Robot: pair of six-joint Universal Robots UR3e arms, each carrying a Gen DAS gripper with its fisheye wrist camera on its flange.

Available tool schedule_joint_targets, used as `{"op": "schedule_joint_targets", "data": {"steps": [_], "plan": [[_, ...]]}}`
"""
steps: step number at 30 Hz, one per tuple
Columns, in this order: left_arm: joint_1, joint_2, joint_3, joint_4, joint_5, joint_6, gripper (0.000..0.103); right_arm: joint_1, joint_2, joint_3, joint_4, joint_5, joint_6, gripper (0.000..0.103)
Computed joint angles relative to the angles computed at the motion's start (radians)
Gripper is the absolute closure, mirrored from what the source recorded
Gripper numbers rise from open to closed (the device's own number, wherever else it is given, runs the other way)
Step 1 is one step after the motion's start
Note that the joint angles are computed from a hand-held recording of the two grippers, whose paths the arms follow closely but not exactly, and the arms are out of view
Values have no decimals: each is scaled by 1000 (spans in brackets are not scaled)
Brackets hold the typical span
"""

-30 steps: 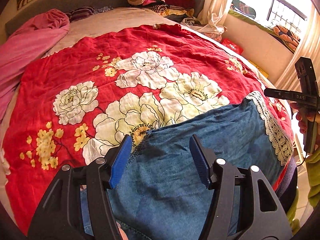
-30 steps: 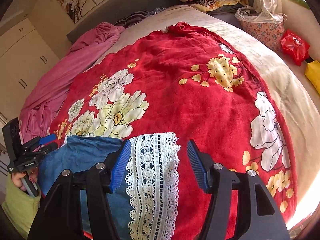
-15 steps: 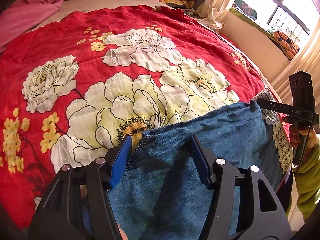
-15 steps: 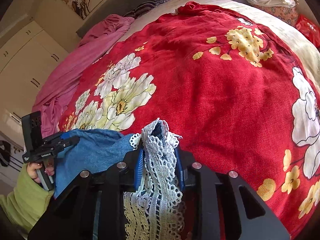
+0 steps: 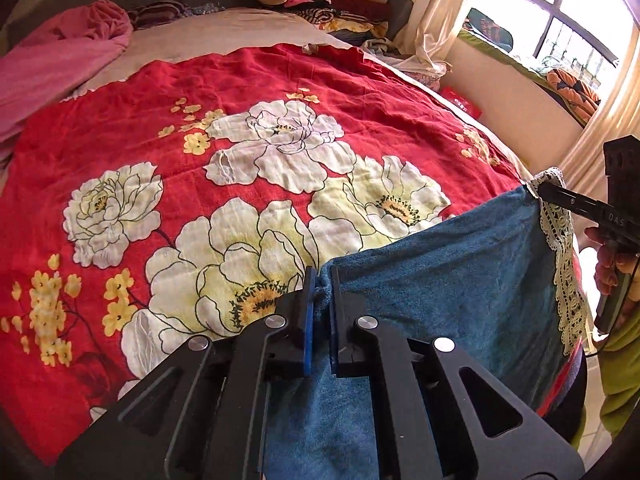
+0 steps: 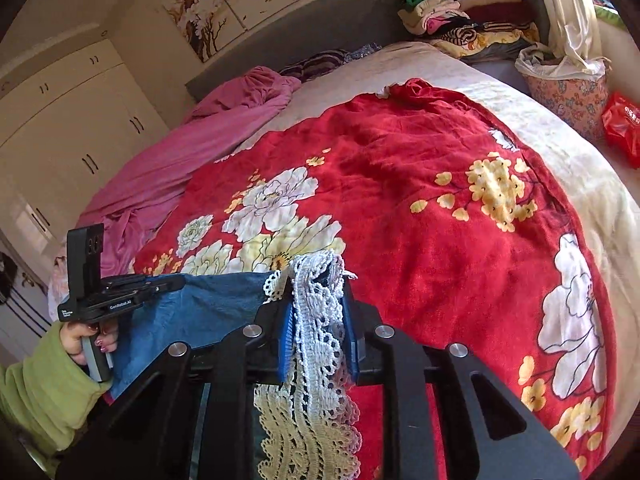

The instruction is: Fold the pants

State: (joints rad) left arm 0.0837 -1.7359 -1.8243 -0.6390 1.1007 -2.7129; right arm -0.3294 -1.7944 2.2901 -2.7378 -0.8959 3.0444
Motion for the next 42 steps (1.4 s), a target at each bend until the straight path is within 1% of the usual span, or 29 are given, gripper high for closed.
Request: {"op": "schedule_joint_targets", "data": {"steps": [4, 6, 9, 10, 14, 16, 18, 20, 23, 24, 28, 31, 35, 37, 39, 42], "plan": [[-35, -86, 62, 23, 53, -44, 102, 98, 177, -137, -36, -153, -3, 84], [-47, -119, 68, 46, 80, -56, 102, 141, 262, -197, -23, -222, -11, 84], [-50, -139, 57, 67, 91, -56, 102, 172, 356, -235, -29, -274, -3, 84], [-51, -140, 47, 80, 96, -51, 102, 176, 370, -235, -37, -280, -3, 84], [-54, -147, 37, 102, 110, -52, 98, 172, 375, -229, -47, -288, 14, 77], [-47, -141, 30, 107, 107, -57, 94, 177, 359, -230, -38, -314, 20, 69], [-37, -125, 18, 108, 100, -57, 93, 172, 328, -219, -32, -326, 24, 63], [-28, -104, 2, 113, 105, -58, 91, 150, 283, -199, -16, -318, 36, 59], [0, -48, -39, 112, 93, -63, 88, 122, 188, -152, 10, -302, 47, 58], [14, -20, -60, 111, 82, -63, 85, 109, 148, -132, 20, -287, 49, 58], [72, 114, -151, 98, 51, -51, 73, 54, -37, -49, 90, -215, 51, 58], [133, 241, -227, 54, 15, -33, 71, 15, -205, 13, 168, -164, 41, 56], [254, 447, -334, -59, -64, 18, 65, -26, -431, 69, 324, -118, 27, 53], [331, 570, -385, -148, -102, 68, 61, -49, -553, 94, 418, -99, 16, 52], [421, 696, -421, -270, -152, 139, 59, -60, -652, 110, 499, -88, 16, 49], [564, 877, -435, -508, -211, 264, 55, -81, -798, 126, 628, -69, -1, 47]]}}
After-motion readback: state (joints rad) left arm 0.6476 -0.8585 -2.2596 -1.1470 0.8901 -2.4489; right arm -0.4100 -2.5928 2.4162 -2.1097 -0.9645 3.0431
